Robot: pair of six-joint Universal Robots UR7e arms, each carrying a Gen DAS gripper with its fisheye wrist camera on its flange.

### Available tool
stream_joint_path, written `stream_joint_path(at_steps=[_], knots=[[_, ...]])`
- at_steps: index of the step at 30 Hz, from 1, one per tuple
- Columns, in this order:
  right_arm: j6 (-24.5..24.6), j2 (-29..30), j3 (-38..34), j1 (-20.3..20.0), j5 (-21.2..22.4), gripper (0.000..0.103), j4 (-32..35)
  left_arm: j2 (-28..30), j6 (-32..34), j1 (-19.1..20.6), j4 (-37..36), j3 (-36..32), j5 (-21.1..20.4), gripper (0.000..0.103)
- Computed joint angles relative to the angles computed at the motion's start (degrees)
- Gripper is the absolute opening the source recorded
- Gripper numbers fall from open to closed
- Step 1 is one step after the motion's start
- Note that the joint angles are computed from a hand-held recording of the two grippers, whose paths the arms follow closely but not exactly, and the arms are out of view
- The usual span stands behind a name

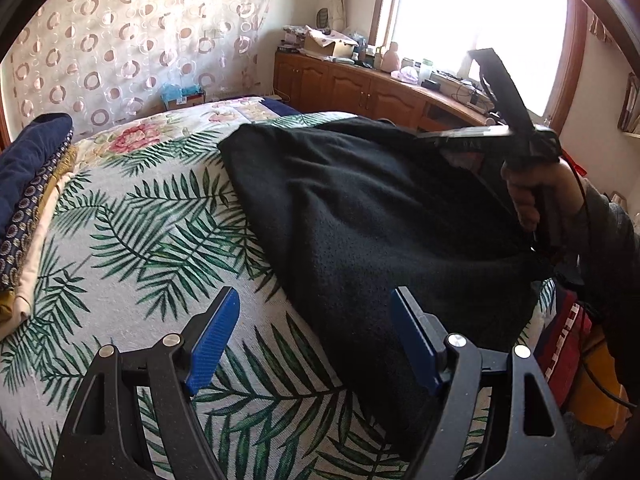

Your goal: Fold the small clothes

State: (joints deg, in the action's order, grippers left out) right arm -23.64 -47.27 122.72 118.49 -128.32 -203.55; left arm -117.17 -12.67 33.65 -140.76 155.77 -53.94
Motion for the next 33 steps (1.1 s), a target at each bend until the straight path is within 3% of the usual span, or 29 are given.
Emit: stream_joint_path(at_steps=[2, 5, 8, 12, 18, 23, 27, 33], knots=[[0.1, 0.3, 0.3, -0.4, -2.6, 0.003, -4.6, 0.1, -0.3, -0.1, -0.1, 0.1, -0.2, 0.078], [1.3, -1.1, 1.7, -1.1, -1.7, 0.003, -3.1, 0.5, 0.0, -0.1, -0.2, 0.2, -0.4, 0.078], [0.3, -0.1, 2.1, 0.2, -5.2, 0.003, -5.1, 0.4, -0.2, -0.2, 0.1, 0.3, -0.2, 0.078], [0.7, -0.9, 4.8, 2.2, -6.5, 0.034, -6.0, 0.1, -0.7, -0.4, 1.0, 0.3, 0.2, 0.078], [8.2, -4.1, 13.2, 4.9, -5.6, 0.048, -3.9, -1.5, -2.0, -0.6, 2.8, 0.7, -0.3, 0.078], [12.2, -3.6, 17.9, 7.4, -9.2, 0.051, -4.1, -5.0, -3.2, -1.5, 7.7, 1.1, -1.0, 0.078], [15.7, -5.8, 19.9, 8.0, -8.9, 0.051, -1.3, -7.7, -3.3, -2.0, 9.7, 1.4, -2.5, 0.078], [18.0, -6.3, 20.3, 8.4, -8.1, 0.051, 1.6, -8.3, -3.0, -1.1, 11.4, 0.8, -5.5, 0.062]])
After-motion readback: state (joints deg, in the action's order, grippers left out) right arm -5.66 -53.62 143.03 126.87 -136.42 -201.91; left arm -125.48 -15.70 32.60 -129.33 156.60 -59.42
